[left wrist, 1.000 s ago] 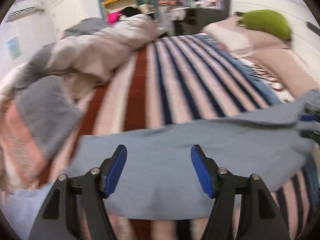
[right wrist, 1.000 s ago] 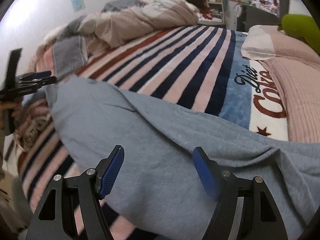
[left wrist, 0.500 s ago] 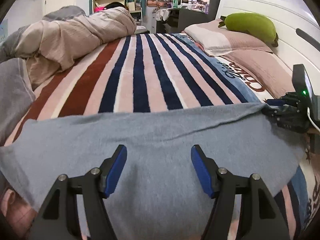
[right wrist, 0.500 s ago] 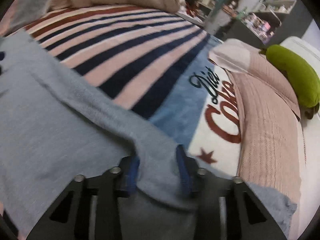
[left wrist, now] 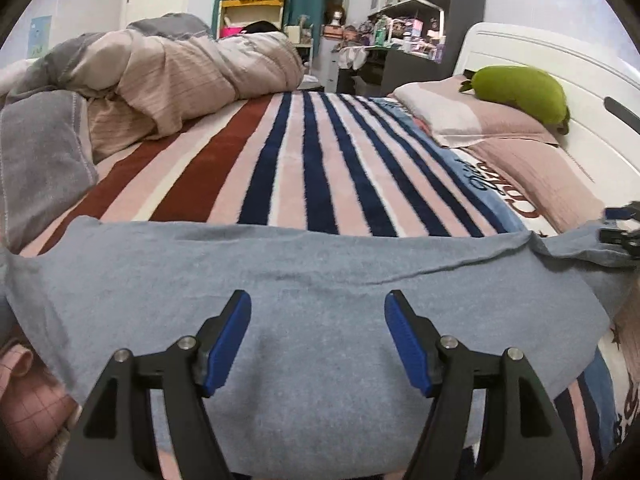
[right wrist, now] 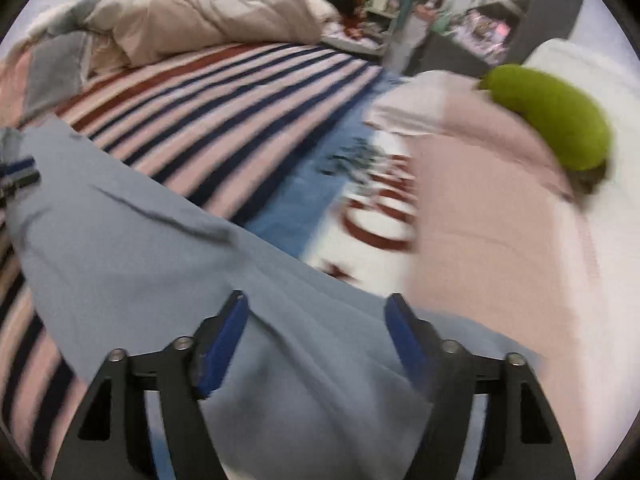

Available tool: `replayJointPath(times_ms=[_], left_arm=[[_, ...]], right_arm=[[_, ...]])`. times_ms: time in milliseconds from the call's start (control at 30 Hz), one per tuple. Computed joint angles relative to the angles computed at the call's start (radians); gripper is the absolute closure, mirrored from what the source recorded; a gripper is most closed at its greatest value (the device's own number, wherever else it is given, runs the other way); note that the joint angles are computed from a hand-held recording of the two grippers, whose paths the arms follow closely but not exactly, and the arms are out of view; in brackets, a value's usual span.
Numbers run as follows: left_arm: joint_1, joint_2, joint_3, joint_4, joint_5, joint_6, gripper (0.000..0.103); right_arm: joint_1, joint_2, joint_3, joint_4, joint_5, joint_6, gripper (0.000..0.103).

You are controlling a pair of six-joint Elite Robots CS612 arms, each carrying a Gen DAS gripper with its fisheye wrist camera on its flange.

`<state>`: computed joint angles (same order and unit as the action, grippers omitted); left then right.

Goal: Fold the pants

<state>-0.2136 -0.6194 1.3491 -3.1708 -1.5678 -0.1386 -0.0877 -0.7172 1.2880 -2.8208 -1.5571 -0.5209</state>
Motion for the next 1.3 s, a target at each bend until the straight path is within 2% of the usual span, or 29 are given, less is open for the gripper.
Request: replayJointPath(times_ms=[100,200,300,433,500,533,567,667,733,933,1000,1067,1133,1200,1300], left_arm=[[-0.005,-0.004,0.008,-0.013,-0.001,0.022,0.036],[-0.01,-0.006,0.012,-0.016,-0.001,0.037,0.035],[-0.011,-0.005,0.012,-0.016,-0.003,0.04,0.035],[-0.011,-0.005,0.013,-0.021,-0.002,0.042,0.035],[-0.01,-0.005,0.014,-0.027,-0.004,0.039,0.035],[-0.009,-0.005,0.014,-0.028,-0.007,0.037,0.035],[-0.008,-0.005,0.014,-0.028,-0.009,0.034,0.035],[-0.009,-0.004,0.014,-0.029,0.0,0.033,0.035],[-0.008,-0.002,0.013,-0.029,0.002,0.029,0.035],[-0.008,0.004,0.002,-0.013,0.031,0.007,0.035],[-0.007,0.006,-0.002,0.001,0.036,-0.012,0.035],[-0.006,0.008,-0.007,0.01,0.033,-0.024,0.035],[-0.007,0.008,-0.007,0.012,0.037,-0.027,0.035],[-0.01,0.006,-0.005,0.01,0.041,-0.024,0.035],[-0.01,0.002,0.003,-0.01,0.033,-0.021,0.035]], right_arm=[[-0.022,-0.054,0.096,-0.086,-0.084,-0.022,0.03],[-0.05,-0.093,0.168,-0.106,-0.063,-0.035,0.03],[-0.057,-0.103,0.21,-0.127,-0.083,-0.062,0.03],[-0.043,-0.079,0.222,-0.227,-0.187,-0.099,0.034],[-0.042,-0.07,0.22,-0.267,-0.221,-0.085,0.059],[-0.041,-0.066,0.212,-0.282,-0.233,-0.07,0.084],[-0.044,-0.064,0.198,-0.28,-0.226,-0.043,0.09],[-0.047,-0.045,0.159,-0.306,-0.23,-0.015,0.095],[-0.048,-0.029,0.126,-0.317,-0.23,0.0,0.096],[-0.053,0.039,-0.018,-0.215,-0.246,0.074,0.093],[-0.06,0.057,-0.055,-0.155,-0.24,0.128,0.084],[-0.067,0.075,-0.083,-0.11,-0.242,0.187,0.065],[-0.071,0.083,-0.099,-0.074,-0.25,0.232,0.055],[-0.08,0.08,-0.105,-0.036,-0.237,0.297,0.054],[-0.091,0.064,-0.085,-0.049,-0.199,0.341,0.052]])
